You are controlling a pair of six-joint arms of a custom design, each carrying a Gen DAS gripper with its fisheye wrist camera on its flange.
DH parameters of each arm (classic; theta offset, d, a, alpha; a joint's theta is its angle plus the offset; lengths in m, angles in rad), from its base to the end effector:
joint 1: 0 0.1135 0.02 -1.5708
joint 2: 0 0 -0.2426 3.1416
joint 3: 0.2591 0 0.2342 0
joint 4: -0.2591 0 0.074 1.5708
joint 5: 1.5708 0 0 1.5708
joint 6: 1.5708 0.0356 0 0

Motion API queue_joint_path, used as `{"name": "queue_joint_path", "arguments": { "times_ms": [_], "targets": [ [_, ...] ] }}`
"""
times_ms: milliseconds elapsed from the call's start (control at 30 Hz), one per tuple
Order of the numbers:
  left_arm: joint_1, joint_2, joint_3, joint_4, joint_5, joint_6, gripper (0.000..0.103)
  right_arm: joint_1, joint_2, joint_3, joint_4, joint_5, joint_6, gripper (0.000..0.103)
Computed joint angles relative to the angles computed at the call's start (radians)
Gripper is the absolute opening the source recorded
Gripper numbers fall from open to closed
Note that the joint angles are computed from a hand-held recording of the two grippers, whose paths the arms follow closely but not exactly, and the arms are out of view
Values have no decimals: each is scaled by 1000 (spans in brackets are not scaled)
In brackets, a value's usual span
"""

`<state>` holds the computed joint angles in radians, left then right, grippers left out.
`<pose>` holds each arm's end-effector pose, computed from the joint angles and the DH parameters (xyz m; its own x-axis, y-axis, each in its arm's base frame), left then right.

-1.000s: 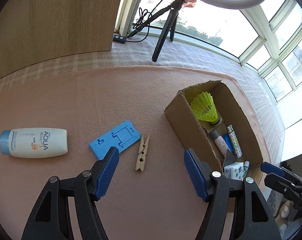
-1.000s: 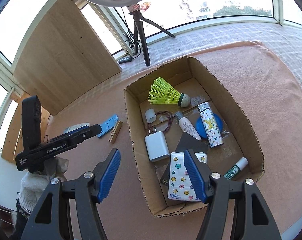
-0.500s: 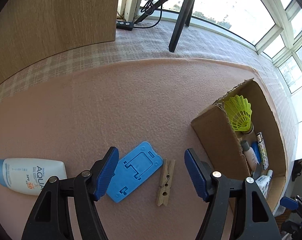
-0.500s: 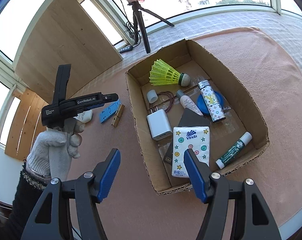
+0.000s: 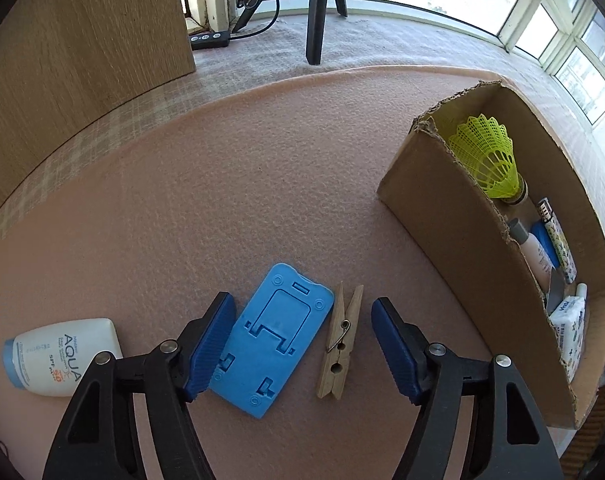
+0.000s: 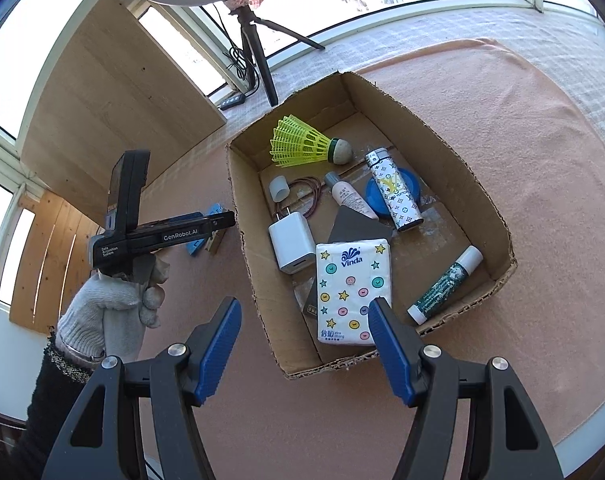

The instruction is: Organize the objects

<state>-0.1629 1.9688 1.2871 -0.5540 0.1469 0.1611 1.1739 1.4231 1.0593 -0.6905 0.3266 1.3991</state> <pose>0.3579 -0.0641 0.1379 -0.8865 0.3065 -0.3468 0.3547 0.9312 -0.0837 0.1151 0.2450 0.2353 -0.8577 0.3677 -0.3592 0.1924 0.8777 0.4389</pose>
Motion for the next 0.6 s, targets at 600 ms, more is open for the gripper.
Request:
{"name": "queue_joint_path", "arguments": {
  "times_ms": [600],
  "targets": [
    [119,-401,-496,146,82,-39,52,22,145,158,39,-29,-96,62]
  ]
}}
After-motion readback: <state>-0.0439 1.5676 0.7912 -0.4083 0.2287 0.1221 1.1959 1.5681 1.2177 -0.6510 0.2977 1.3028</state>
